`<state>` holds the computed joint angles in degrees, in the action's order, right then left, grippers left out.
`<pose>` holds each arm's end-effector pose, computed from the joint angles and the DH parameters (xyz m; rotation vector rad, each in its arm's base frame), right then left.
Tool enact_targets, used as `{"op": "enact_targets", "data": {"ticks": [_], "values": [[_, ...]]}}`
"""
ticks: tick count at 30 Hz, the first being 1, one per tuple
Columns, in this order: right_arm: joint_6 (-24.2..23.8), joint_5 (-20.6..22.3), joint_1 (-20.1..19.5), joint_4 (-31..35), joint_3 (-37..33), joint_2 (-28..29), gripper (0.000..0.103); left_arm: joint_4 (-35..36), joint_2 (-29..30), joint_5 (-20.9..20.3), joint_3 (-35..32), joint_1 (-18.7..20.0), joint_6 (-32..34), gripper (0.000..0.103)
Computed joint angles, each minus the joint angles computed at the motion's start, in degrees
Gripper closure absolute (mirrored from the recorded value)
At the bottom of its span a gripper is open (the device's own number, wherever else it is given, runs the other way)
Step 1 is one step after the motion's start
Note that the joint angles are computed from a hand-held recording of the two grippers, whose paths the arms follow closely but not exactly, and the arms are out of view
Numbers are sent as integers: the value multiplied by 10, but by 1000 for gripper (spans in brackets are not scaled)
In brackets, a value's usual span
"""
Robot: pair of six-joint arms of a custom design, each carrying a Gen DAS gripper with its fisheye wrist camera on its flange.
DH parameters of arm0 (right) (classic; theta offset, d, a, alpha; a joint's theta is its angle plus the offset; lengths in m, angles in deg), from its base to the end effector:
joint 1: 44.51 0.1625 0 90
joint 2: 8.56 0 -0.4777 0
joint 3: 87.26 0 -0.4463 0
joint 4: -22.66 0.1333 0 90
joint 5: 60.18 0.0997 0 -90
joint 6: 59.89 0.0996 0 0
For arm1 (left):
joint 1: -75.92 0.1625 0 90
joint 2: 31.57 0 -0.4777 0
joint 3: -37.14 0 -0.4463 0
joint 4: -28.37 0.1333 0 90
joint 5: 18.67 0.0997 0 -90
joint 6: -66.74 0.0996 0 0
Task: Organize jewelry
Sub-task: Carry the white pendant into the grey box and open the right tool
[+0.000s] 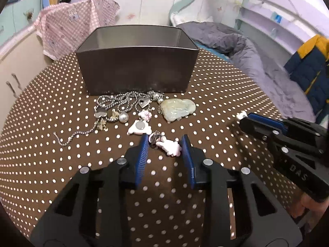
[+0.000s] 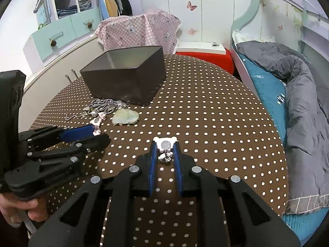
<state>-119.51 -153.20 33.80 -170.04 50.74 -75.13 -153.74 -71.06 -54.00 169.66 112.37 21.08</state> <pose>0.0304 -0.4851 0.1445 1.0880 -2.4971 0.5775 -0.2295 -0.4363 -0.0386 0.1717 2.3482 -0.9147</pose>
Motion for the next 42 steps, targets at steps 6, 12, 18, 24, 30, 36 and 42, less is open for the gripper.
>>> {"op": "enact_targets", "data": {"ticks": [6,12,18,24,30,36,42], "values": [[-2,5,4,9,0,-2,89,-52,2,-12,28,-13,20,71],[5,10,19,14,3,-7,89,-91,-9,4,59,-44,25,71],[14,28,56,38,-11,-29,89,-110,-52,47,77,-73,58,71],[40,48,108,78,-56,-30,89,-128,-99,91,48,-58,163,71],[72,50,139,117,-103,-11,89,-145,-126,74,13,-20,247,71],[109,32,148,160,-153,22,88,-111,-132,48,-20,16,269,70],[168,34,141,171,-176,40,60,-132,-118,85,-31,19,280,13]]}}
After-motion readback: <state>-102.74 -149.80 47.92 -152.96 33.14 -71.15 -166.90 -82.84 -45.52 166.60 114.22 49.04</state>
